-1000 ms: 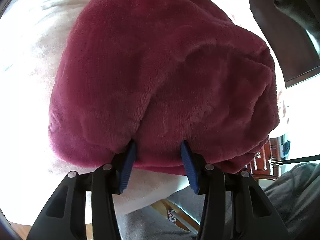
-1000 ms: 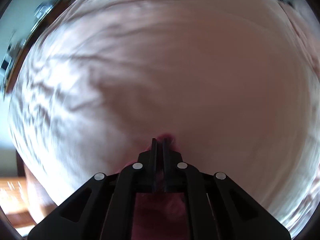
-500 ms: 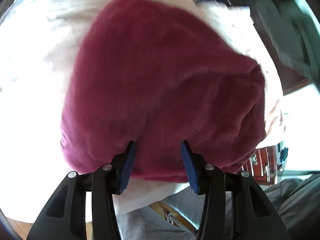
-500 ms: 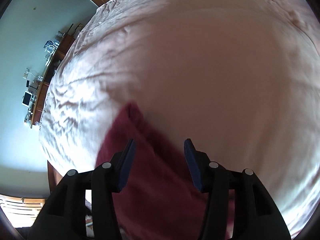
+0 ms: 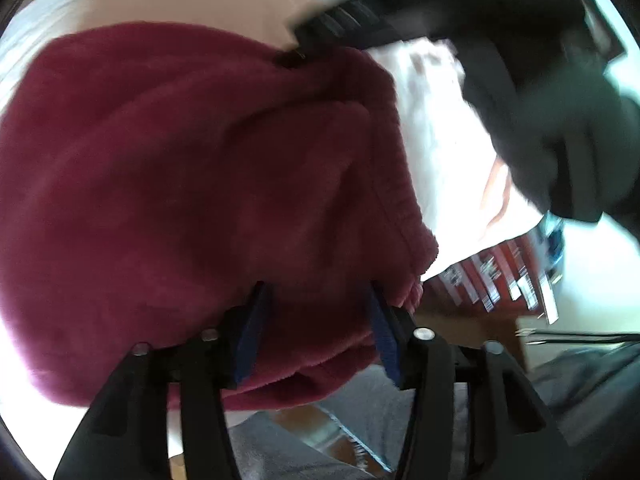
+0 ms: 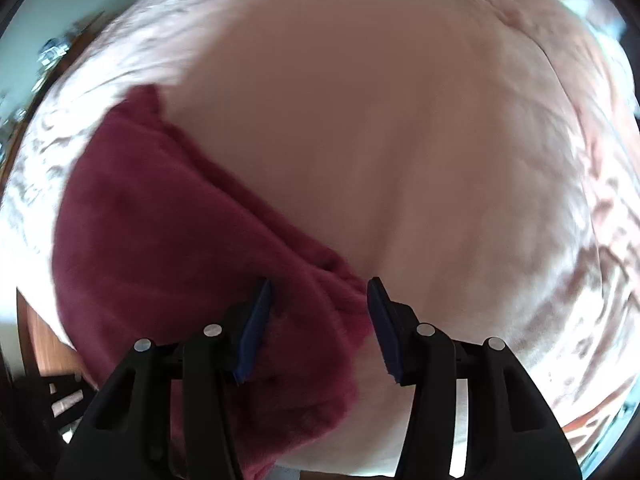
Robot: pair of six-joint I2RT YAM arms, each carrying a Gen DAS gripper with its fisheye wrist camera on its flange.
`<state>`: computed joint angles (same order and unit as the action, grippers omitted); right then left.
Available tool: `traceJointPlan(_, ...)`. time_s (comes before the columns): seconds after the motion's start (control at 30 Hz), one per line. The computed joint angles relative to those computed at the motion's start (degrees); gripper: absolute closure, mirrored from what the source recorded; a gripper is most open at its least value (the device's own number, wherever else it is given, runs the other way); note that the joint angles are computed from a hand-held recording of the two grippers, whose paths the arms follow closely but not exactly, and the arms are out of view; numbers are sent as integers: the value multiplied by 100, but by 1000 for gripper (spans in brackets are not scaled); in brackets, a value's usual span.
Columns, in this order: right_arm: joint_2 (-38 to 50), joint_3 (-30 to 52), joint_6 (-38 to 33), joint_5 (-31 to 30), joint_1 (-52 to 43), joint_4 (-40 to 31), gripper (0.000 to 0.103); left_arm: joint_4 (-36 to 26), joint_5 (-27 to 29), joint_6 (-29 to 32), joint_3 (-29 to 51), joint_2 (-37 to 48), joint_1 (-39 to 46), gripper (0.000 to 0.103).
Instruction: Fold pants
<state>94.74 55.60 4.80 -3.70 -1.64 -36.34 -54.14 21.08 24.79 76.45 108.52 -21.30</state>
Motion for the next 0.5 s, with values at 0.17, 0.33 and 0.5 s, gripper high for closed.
traceJointPlan(0.17, -510, -368, -69, -470, -425, 60, 52, 178, -122, -386, -98, -45, -202, 49)
traceJointPlan(0.33, -1689, -795, 51, -1357, -888, -438, 52, -75, -29, -664, 221, -111, -66, 48)
traceJointPlan(0.5, -2631, -1287, 1, -2335, -1284, -1290, 52, -231, -1, -708, 398, -391, -45, 47)
